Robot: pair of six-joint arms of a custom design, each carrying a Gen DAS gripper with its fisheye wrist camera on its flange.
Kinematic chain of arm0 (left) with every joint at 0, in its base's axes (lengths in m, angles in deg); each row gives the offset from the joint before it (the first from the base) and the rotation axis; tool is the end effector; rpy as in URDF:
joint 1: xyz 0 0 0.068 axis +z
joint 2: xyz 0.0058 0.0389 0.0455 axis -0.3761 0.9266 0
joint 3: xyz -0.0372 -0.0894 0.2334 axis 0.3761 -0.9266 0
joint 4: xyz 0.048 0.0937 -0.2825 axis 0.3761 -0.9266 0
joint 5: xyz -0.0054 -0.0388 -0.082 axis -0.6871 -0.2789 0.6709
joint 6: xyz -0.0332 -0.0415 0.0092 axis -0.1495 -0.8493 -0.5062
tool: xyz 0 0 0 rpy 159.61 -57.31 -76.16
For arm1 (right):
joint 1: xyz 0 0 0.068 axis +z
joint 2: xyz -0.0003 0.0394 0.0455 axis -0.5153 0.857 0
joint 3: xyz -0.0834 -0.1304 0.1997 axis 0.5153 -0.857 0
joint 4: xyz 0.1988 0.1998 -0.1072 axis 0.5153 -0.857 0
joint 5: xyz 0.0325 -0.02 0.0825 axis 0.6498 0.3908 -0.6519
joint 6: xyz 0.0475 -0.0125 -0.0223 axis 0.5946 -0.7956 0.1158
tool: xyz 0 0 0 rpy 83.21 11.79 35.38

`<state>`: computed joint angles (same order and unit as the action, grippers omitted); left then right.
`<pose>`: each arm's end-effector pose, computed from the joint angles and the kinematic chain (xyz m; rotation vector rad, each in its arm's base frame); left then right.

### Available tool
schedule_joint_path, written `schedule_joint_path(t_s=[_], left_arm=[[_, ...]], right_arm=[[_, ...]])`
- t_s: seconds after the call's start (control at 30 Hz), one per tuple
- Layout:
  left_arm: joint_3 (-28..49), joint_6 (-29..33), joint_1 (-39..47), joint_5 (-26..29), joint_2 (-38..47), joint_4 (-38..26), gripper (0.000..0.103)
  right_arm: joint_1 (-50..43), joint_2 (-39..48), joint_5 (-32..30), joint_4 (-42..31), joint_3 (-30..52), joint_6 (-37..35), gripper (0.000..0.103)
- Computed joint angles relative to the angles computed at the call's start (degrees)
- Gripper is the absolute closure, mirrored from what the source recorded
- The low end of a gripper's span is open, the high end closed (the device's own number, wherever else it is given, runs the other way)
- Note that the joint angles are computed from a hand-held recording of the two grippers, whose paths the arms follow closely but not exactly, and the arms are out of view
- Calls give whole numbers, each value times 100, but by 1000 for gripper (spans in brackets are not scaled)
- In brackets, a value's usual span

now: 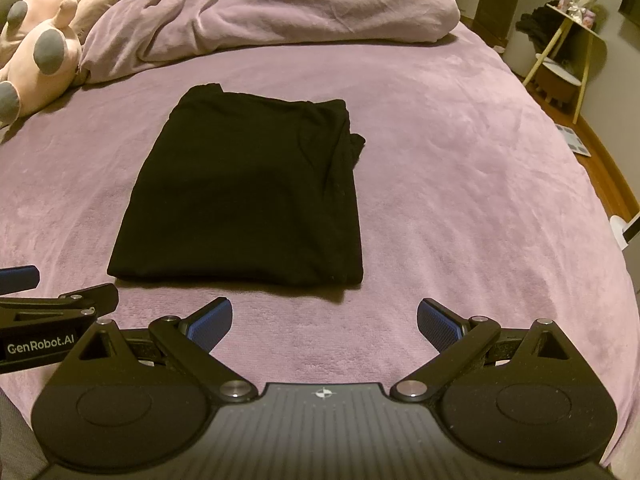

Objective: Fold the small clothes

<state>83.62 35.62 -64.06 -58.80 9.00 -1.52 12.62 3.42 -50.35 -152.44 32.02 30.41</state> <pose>0.2566 -0.2211 0.2633 0.5073 2.5200 -0.1109 0.1665 0.1336 0.2571 0.4483 2.5139 -0.1659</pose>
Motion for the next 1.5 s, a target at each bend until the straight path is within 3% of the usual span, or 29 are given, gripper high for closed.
schedule_joint_path(t_s=[1.5], left_arm=[[62,73,-33,114,18,24,9]], right_arm=[[-38,-106,-29,-66,20,-101,4]])
